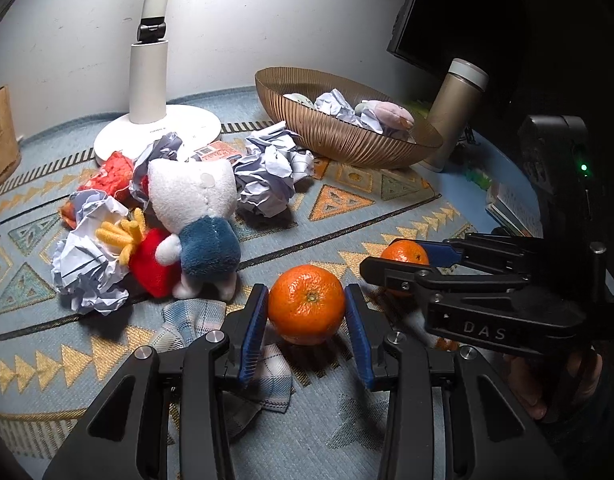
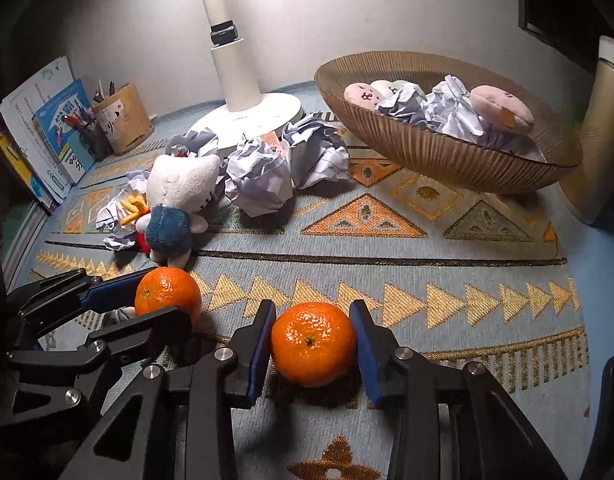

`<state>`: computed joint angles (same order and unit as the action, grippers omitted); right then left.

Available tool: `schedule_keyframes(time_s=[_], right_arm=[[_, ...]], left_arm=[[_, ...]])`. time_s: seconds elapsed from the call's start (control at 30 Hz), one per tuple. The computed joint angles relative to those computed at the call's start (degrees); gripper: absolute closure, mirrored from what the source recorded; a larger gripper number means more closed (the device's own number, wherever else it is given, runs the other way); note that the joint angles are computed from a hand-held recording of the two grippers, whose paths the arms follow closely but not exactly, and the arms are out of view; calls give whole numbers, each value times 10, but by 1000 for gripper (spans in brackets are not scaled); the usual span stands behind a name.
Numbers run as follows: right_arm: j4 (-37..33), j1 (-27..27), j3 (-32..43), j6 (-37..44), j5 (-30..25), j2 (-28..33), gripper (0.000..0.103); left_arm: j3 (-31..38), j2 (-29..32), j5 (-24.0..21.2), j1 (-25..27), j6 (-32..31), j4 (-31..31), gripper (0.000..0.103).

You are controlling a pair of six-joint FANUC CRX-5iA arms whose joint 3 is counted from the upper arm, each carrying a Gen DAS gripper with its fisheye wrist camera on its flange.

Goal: Organize objects
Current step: 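Carry both oranges over the brown bowl and open both grippers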

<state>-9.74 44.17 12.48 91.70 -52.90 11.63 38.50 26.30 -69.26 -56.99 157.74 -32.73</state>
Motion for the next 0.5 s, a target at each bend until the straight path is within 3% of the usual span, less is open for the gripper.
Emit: schedule_keyframes(time_s=[0.07, 0.27, 0.37, 0.43, 0.5], right_arm=[[-19, -20, 17, -4, 5, -11, 66], [-39, -72, 106, -82, 48, 8, 66], [-95, -105, 198, -100, -7, 65, 66], [-135, -122, 244, -97, -36, 99, 66], [-117, -116, 256, -106, -33, 118, 65]], left_arm=[[28, 2, -8, 2, -29, -1, 67], [225, 73, -68, 21, -170, -46, 67], [322, 130, -90, 48, -207, -46, 67], [342, 149, -76, 75, -211, -11, 67], [354, 167, -63, 95, -212, 20, 67]])
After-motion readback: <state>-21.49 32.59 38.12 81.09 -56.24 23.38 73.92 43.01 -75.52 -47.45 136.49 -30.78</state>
